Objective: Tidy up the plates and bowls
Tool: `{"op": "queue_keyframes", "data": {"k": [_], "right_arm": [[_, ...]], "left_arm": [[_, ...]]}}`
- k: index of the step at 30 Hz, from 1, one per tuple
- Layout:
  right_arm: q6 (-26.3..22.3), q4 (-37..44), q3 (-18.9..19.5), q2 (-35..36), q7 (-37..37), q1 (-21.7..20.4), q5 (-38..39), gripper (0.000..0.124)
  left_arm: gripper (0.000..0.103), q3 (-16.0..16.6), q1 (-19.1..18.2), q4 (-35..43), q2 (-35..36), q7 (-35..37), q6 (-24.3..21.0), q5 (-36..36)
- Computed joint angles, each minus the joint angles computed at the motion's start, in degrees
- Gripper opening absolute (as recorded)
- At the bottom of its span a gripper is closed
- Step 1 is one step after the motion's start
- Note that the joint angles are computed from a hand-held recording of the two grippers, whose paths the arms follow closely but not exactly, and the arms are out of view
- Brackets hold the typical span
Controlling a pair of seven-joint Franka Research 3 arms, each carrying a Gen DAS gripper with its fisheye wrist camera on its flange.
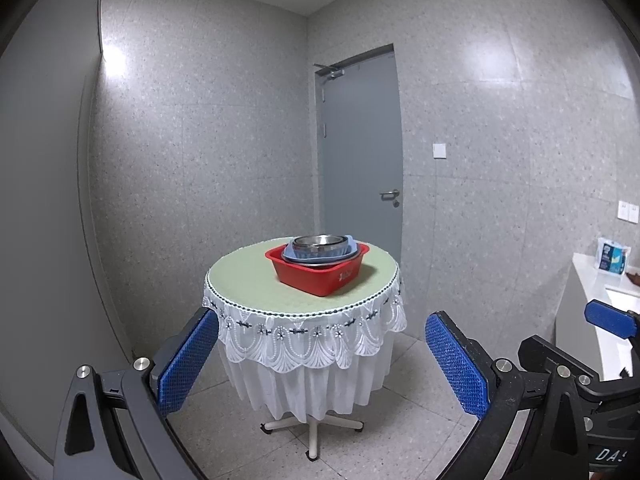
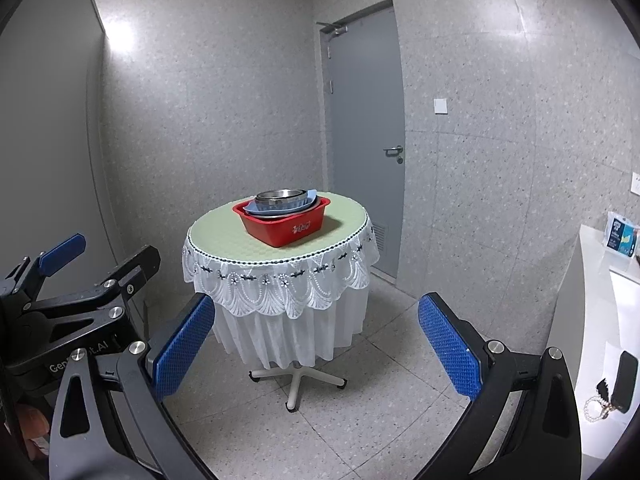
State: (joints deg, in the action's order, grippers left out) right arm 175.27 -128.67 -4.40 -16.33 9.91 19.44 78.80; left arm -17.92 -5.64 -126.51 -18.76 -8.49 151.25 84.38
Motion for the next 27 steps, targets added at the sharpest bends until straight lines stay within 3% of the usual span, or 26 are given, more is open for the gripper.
{"op": "queue_keyframes", "data": {"k": [27], "right_arm": [[0.2, 0.9, -0.6, 1.7, 7.1, 0.3, -7.4, 0.103]], "left_arm": [[0.102, 1.1, -1.3, 3.6, 4.6, -0.8, -0.6, 0.9]]}}
